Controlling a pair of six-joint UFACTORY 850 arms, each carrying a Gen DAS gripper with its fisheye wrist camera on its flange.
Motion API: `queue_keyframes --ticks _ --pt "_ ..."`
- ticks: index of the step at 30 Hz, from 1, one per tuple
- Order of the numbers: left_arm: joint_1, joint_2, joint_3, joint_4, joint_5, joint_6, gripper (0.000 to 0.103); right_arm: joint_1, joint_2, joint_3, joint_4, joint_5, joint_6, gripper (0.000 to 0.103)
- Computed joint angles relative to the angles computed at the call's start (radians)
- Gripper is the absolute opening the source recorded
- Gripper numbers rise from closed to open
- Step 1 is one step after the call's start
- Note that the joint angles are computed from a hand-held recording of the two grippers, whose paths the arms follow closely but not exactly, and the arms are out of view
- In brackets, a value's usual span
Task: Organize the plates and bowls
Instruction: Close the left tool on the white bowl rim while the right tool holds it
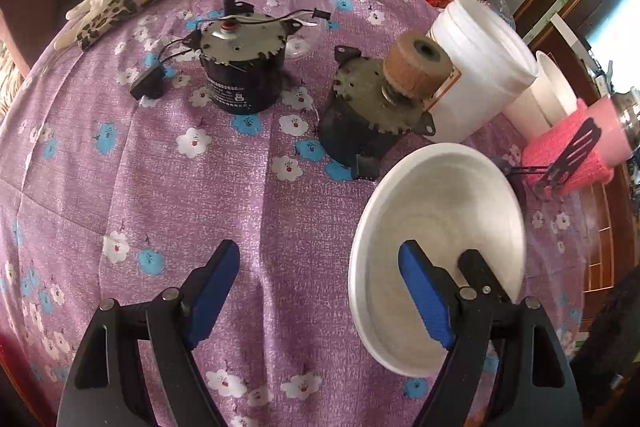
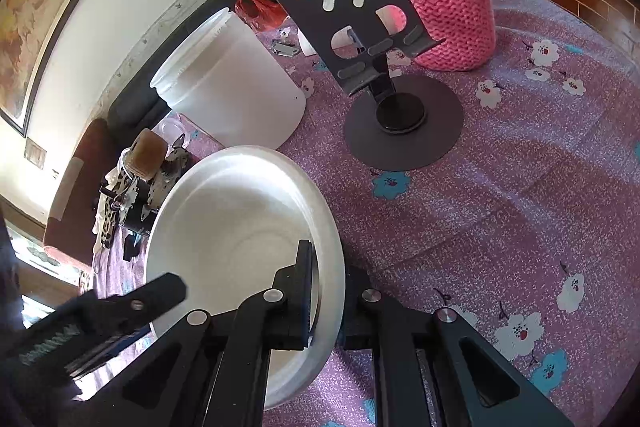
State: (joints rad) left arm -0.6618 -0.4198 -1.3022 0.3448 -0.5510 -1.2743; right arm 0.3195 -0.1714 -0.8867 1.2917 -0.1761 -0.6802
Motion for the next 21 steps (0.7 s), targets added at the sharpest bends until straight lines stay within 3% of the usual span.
queue_keyframes --ticks 12,17,21 --pt "-0.023 -0.001 0.002 0.176 -0.013 -0.165 0.08 0.001 -0.031 -0.028 0.025 -0.007 -0.01 0.009" --pt "-0.019 0.003 0.007 0.163 0.006 -0.123 0.055 0.001 -0.033 -0.03 0.032 -0.01 -0.018 0.009" --pt "-0.023 -0.001 0.004 0.165 0.021 -0.113 0.042 0.005 -0.035 -0.032 0.031 -0.008 -0.017 0.009"
